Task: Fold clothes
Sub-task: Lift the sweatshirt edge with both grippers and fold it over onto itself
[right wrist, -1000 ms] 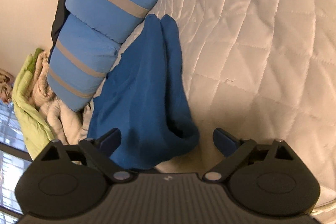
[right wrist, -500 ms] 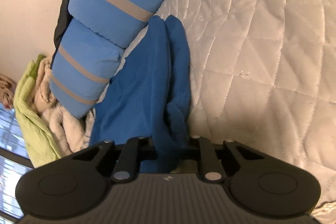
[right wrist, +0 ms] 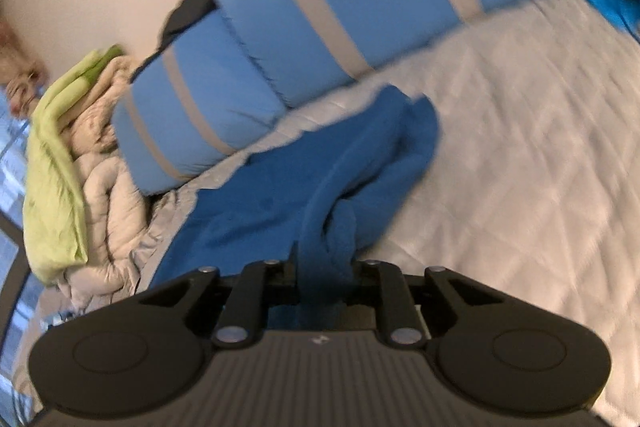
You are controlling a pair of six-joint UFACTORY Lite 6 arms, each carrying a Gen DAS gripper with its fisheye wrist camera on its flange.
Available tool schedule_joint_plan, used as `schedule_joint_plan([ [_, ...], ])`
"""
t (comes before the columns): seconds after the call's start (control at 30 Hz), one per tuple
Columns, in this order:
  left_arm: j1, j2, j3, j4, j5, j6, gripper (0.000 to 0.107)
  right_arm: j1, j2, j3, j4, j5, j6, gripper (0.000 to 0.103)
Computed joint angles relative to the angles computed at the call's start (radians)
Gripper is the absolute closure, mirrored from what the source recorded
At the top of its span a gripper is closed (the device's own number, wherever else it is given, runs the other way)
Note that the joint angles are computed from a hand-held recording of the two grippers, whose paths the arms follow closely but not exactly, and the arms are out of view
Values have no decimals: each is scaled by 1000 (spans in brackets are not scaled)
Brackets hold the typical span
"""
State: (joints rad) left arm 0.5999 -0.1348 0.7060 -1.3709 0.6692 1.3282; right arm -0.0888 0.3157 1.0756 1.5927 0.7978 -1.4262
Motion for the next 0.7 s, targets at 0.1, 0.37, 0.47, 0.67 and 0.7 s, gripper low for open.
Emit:
schedule_joint_plan([
  [0.1, -51, -81, -61, -54, -105, 73, 35, 59, -13, 44, -4, -19, 12, 86],
  [0.37, -10, -155, -63, 77, -119, 3, 34, 199, 24, 175, -23, -82, 72, 86],
  [0.47, 27, -179, -58, 133, -86, -48, 34, 258, 53, 235, -33, -110, 102, 86],
  [0.67, 131, -205, -23, 200, 21, -107, 34, 433, 134, 404, -92, -194, 210, 86],
  [0.7, 148, -210, -15, 213, 37, -119, 34, 471, 156, 446, -105, -210, 232, 86],
])
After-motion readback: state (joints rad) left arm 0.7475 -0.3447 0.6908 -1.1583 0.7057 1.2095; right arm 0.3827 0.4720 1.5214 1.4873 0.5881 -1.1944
